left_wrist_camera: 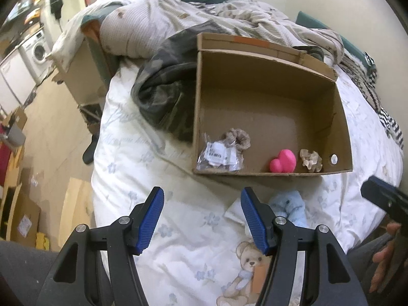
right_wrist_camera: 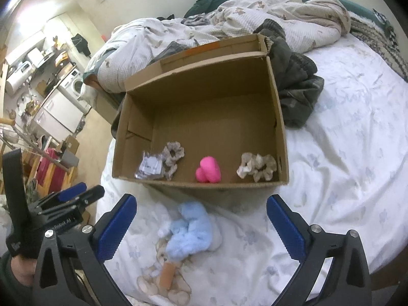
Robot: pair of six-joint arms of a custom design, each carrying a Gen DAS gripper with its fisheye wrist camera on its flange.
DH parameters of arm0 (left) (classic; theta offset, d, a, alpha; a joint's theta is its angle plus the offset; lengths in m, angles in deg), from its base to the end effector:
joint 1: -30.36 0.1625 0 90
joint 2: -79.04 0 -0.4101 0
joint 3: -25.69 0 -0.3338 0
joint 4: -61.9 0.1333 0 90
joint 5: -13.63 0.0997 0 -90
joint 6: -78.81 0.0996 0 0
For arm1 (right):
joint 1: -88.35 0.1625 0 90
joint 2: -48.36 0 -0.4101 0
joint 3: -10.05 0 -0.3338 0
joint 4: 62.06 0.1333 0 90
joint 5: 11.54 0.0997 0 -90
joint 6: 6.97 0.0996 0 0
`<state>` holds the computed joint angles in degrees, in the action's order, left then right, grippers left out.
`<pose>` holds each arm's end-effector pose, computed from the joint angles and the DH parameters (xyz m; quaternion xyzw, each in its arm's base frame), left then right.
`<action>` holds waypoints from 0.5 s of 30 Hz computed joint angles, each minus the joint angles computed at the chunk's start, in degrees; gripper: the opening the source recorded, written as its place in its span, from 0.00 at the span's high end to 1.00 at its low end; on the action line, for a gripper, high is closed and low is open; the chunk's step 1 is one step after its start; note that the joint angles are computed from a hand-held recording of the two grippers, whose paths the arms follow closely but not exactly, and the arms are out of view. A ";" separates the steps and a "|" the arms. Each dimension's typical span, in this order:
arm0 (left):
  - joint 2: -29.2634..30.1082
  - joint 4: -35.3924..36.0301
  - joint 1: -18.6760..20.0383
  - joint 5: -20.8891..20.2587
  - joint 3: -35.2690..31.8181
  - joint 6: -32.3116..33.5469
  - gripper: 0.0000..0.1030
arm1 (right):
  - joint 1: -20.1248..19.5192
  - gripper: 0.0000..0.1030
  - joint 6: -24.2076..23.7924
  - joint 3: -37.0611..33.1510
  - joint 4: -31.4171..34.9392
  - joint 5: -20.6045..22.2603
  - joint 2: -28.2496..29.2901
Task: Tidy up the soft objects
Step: 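Withdraw both grippers from the box toward the blue plush toy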
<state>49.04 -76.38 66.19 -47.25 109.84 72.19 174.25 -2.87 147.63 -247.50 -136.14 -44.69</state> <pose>-0.4132 -0.5226 0.0002 0.4015 0.8794 -0.0843 0.2416 0.0520 -0.3472 0.3636 -0.1891 -0.8507 0.4104 0.2685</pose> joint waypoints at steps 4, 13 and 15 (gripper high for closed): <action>-0.85 0.97 0.35 0.34 1.05 -1.86 0.42 | -1.01 0.00 0.80 2.26 -0.16 2.32 -0.56; -0.83 7.26 0.83 2.71 1.34 -6.15 0.42 | -5.89 0.00 5.58 2.33 12.22 6.18 -2.85; -0.73 8.47 0.96 2.74 1.16 -7.15 0.42 | -8.19 0.00 6.06 2.79 12.73 9.62 -3.95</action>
<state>48.31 -67.91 67.15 -44.52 111.00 65.04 166.06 3.19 150.42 -234.77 -126.52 -48.65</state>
